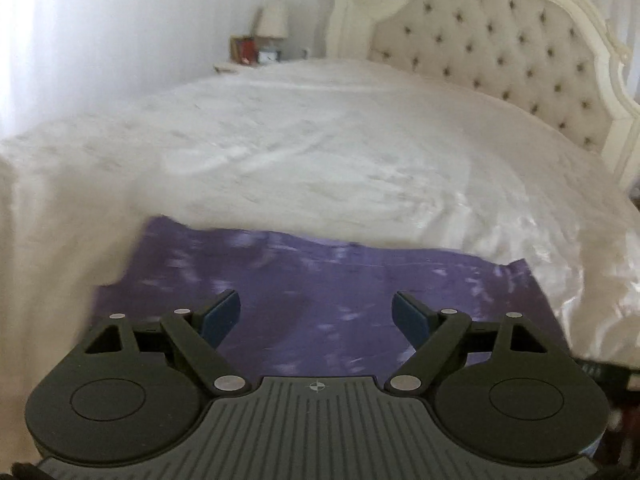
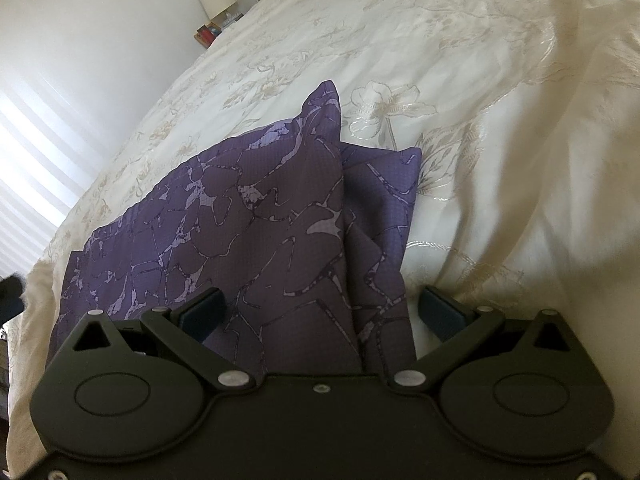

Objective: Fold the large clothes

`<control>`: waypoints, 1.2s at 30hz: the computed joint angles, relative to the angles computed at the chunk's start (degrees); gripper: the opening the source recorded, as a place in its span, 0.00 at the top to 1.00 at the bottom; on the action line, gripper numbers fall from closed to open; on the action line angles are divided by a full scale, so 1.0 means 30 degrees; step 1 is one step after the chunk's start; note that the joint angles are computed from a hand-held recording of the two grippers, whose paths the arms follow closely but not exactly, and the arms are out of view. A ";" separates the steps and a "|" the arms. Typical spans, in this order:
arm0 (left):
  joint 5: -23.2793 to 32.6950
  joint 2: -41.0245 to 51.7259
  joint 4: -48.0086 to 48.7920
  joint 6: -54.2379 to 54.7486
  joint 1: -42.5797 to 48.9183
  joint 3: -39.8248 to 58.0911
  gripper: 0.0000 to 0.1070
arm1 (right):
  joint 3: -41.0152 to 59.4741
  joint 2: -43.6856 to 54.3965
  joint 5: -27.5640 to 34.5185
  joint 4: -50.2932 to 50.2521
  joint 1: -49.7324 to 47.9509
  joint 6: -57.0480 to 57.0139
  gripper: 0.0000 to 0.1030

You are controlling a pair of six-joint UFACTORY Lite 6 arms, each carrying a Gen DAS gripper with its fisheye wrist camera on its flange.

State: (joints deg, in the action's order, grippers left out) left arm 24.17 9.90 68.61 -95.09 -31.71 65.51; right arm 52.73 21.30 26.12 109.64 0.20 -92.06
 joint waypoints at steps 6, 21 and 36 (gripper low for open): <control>0.0582 0.4116 -0.1296 0.1297 -0.0420 0.3694 0.23 | -0.0041 -0.0021 -0.0057 0.0269 0.0041 -0.0231 0.00; 0.1219 0.9017 -0.3306 0.4942 -0.0175 0.7055 0.22 | 0.0076 0.0059 -0.0177 0.0490 0.0076 -0.0532 0.00; -0.0049 0.3790 0.1171 -0.0394 -0.1063 0.0729 0.51 | 0.0118 0.0283 -0.0116 0.1357 0.0134 -0.1498 0.00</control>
State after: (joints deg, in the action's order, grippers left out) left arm 24.02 21.27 72.12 -96.27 -34.90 67.69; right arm 53.09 22.15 25.77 113.71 0.61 -96.56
